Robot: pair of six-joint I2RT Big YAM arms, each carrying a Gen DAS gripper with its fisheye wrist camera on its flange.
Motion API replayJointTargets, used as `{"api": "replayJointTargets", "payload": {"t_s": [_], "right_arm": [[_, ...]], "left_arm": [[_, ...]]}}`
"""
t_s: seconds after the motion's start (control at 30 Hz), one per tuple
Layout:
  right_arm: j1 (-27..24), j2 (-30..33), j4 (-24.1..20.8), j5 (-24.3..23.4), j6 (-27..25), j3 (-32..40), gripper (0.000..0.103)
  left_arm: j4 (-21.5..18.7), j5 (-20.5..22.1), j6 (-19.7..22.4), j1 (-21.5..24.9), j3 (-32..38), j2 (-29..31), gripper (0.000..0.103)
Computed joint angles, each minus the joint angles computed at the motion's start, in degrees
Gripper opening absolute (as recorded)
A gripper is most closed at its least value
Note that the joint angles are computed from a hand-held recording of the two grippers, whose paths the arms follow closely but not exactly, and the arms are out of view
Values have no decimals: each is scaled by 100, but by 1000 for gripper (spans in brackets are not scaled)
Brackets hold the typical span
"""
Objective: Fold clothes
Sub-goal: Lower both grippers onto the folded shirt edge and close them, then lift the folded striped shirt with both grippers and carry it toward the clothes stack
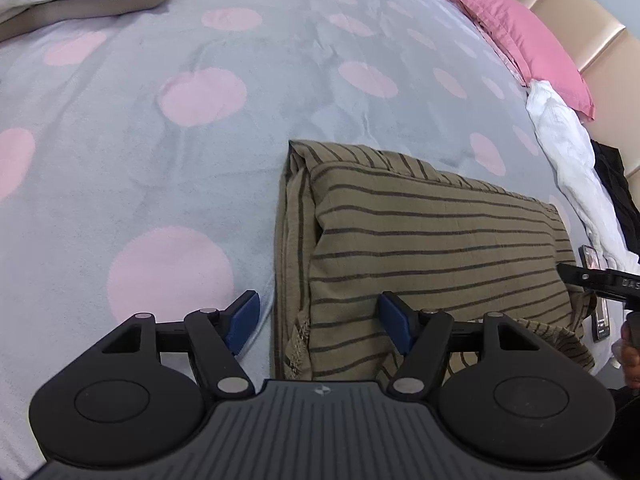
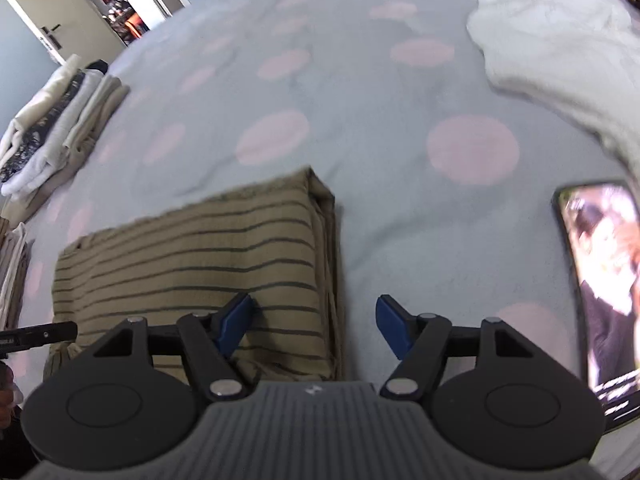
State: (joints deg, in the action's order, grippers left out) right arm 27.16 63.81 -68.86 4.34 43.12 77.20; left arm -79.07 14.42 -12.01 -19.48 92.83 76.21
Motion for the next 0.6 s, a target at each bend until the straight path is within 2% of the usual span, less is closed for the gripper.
{"api": "replayJointTargets", "payload": {"t_s": [0.27, 0.47, 0.5, 0.53, 0.57, 0.6], "right_arm": [[228, 158, 28, 105, -218, 20, 68], [284, 143, 108, 86, -192, -11, 56], [309, 139, 125, 92, -201, -15, 52], [333, 135, 142, 97, -211, -20, 48], [353, 128, 164, 93, -218, -26, 46], [356, 113, 207, 55, -217, -40, 40]], "left_arm": [[57, -267, 201, -169, -47, 16, 64], [181, -438, 216, -267, -143, -63, 56], [200, -433, 220, -268, -153, -75, 52], [213, -348, 225, -263, -155, -78, 40], [225, -244, 231, -256, -154, -77, 36], [226, -243, 257, -281, -144, -71, 33]]}}
